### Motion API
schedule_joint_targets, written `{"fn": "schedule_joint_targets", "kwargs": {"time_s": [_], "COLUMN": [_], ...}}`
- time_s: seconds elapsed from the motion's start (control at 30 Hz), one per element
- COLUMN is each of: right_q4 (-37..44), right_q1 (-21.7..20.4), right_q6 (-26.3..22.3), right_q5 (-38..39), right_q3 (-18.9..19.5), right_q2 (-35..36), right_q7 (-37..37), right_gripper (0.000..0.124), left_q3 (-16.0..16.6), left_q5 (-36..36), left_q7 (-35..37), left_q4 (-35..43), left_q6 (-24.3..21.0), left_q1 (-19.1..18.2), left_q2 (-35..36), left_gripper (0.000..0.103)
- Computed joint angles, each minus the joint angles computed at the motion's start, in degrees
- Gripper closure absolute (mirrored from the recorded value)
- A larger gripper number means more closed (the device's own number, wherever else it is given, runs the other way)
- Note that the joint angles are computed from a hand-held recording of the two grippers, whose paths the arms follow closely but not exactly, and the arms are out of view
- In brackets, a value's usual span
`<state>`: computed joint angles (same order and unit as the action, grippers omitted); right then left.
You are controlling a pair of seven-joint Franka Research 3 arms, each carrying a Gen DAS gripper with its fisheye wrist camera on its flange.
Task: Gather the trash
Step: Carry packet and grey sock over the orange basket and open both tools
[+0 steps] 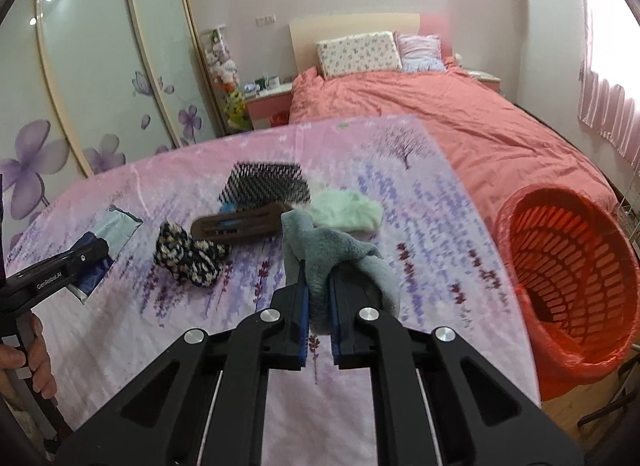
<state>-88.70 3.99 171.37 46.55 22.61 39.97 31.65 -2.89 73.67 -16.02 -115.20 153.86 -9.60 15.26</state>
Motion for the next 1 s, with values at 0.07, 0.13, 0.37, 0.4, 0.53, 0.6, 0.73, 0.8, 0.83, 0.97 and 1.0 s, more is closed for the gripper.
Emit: {"fn": "schedule_joint_targets", "kwargs": {"time_s": [0.07,0.13,0.37,0.4,0.53,0.6,0.73,0.8,0.83,0.97,1.0], "right_q4": [-0.94,-1.28,-2.41,-2.43,-1.26,-0.28,2.20,3.70,4.33,7.00,7.79], "right_q1": [-2.70,-4.44,-12.85,-13.83,-17.15,-18.30,-18.76,-18.42,-18.12,-16.21,-15.38], "right_q6": [1.14,2.02,6.35,6.88,8.48,8.94,9.55,9.54,9.46,8.80,8.51], "right_q5": [2.21,4.21,16.76,18.74,26.42,30.09,36.21,38.36,39.10,39.74,39.06], "right_q3": [2.91,4.78,13.60,14.65,17.69,18.30,17.46,16.13,15.31,10.75,9.22], "right_q2": [-0.72,-0.98,-1.97,-2.00,-1.65,-1.31,-0.69,-0.22,-0.06,0.91,1.28], "right_q7": [-2.91,-5.37,-19.40,-21.61,-29.88,-33.57,-38.52,-39.39,-39.47,-36.85,-35.15], "right_gripper": [0.115,0.115,0.115,0.115,0.115,0.115,0.115,0.115,0.115,0.115,0.115], "left_q3": [-0.21,-0.65,-1.96,-1.98,-1.92,-1.70,-0.77,-0.56,-1.13,-2.83,-3.45], "left_q5": [0.65,1.27,2.67,2.70,1.62,0.33,-2.96,-5.15,-7.29,-14.79,-16.86], "left_q7": [-0.12,-0.06,2.30,2.84,6.24,8.77,14.03,17.30,20.44,30.72,33.53], "left_q4": [0.48,1.42,7.61,8.70,14.74,18.71,25.88,29.73,32.90,43.39,46.32], "left_q6": [-0.32,-0.71,-0.64,-0.35,1.65,2.84,5.07,5.95,6.26,6.02,5.70], "left_q1": [-0.44,-1.01,-3.74,-4.17,-6.26,-7.54,-9.98,-10.98,-11.17,-11.88,-11.92], "left_q2": [-0.49,-0.68,1.43,2.02,5.83,8.54,13.79,16.75,19.12,26.95,29.11], "left_gripper": [0.071,0.071,0.071,0.071,0.071,0.071,0.071,0.071,0.071,0.071,0.071]}}
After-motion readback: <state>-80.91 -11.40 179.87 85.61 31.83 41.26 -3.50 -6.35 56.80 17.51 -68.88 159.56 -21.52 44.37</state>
